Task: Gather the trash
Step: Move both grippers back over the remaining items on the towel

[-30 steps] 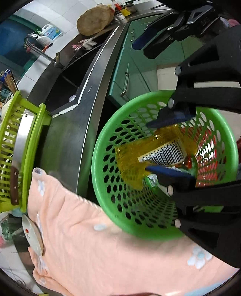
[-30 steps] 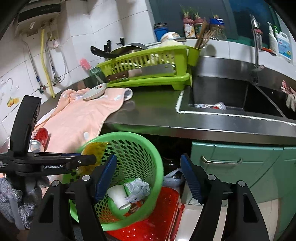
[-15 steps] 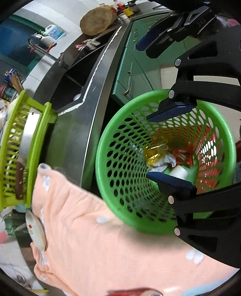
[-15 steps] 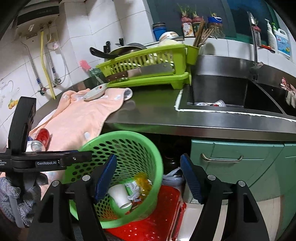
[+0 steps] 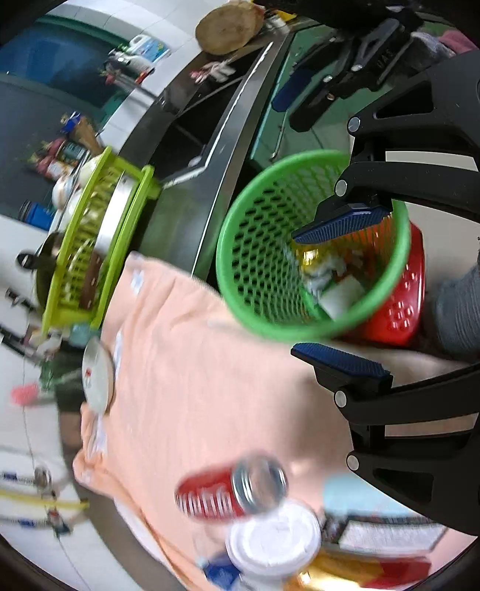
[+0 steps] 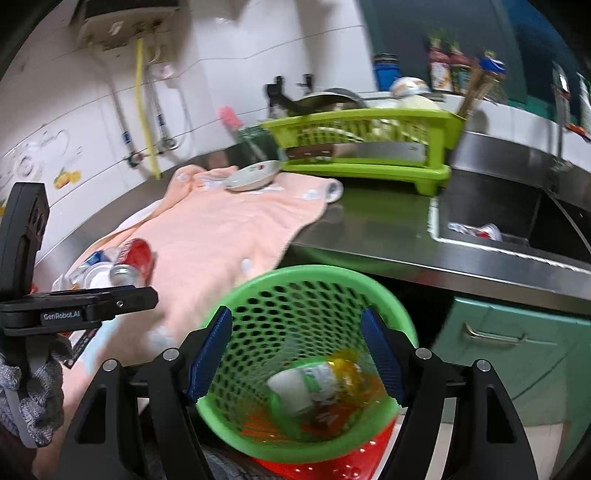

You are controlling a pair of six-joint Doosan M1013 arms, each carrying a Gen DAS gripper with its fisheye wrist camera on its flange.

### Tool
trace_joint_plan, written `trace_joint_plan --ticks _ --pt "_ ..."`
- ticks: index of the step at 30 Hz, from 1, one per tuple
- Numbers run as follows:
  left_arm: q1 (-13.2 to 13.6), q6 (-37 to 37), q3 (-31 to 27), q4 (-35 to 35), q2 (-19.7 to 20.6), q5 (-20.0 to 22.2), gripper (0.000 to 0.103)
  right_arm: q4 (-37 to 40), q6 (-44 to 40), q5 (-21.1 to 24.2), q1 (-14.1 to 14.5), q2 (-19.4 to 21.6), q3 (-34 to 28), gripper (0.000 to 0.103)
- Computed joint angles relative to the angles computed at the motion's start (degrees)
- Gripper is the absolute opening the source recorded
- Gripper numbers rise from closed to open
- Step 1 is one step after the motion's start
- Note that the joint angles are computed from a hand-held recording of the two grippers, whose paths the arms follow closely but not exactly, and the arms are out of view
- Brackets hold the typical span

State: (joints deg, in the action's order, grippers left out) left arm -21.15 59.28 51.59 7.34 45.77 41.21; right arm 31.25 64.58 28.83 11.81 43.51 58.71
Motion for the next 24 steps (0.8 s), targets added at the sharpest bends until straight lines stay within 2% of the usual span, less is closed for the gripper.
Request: trace_joint_plan --ticks 7,12,24 --pt "1.21 -9.47 10.26 10.28 -5.73 -1.41 0.056 3.59 -3.74 3.86 2.08 1.67 -3.71 0.070" --pt "2.55 -11.82 15.00 13.42 -8.00 -1.15 0.056 5.69 -6.39 6.54 3.55 2.91 -6.15 0.070" --pt "4.03 -12.90 18.39 16.61 -8.72 0.95 0.056 7.55 -9.61 11.18 5.30 5.16 -9.57 0.070"
